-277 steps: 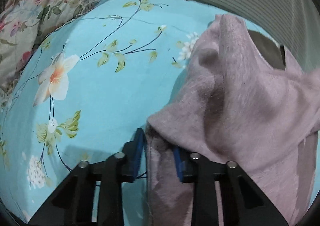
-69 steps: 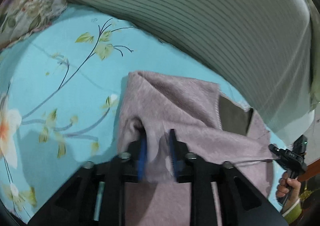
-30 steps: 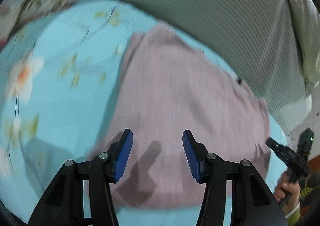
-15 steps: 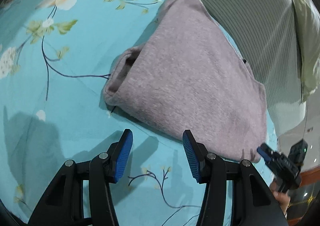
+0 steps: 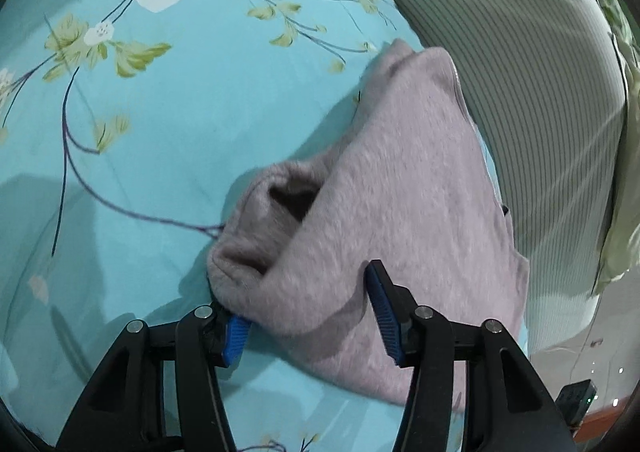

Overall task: Fold small clothes
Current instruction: 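Grasp the folded shirt's side edge with the left gripper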

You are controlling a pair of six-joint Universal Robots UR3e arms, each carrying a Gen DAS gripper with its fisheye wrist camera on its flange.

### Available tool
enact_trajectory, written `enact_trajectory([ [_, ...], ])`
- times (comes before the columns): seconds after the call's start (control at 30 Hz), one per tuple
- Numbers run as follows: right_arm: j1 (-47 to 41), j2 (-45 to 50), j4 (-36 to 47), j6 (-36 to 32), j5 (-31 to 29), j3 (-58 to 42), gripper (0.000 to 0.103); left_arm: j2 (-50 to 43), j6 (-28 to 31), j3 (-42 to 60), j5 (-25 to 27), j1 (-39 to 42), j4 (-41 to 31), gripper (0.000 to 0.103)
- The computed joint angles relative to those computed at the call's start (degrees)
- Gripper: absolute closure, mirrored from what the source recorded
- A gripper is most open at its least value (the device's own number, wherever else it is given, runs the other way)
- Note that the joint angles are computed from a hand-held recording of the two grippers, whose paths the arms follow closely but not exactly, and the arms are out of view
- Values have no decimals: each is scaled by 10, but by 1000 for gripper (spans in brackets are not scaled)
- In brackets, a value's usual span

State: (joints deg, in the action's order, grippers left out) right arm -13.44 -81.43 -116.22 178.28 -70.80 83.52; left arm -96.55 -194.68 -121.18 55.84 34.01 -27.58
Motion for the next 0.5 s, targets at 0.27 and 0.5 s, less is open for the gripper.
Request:
enact_trajectory([
  [0.27, -23, 15, -12, -11, 26, -8, 61, 26, 37, 56, 11, -41, -23, 91],
  [0.5, -59, 33, -18, -5, 82, -32, 61, -7, 92, 191, -19, -173, -57, 95],
])
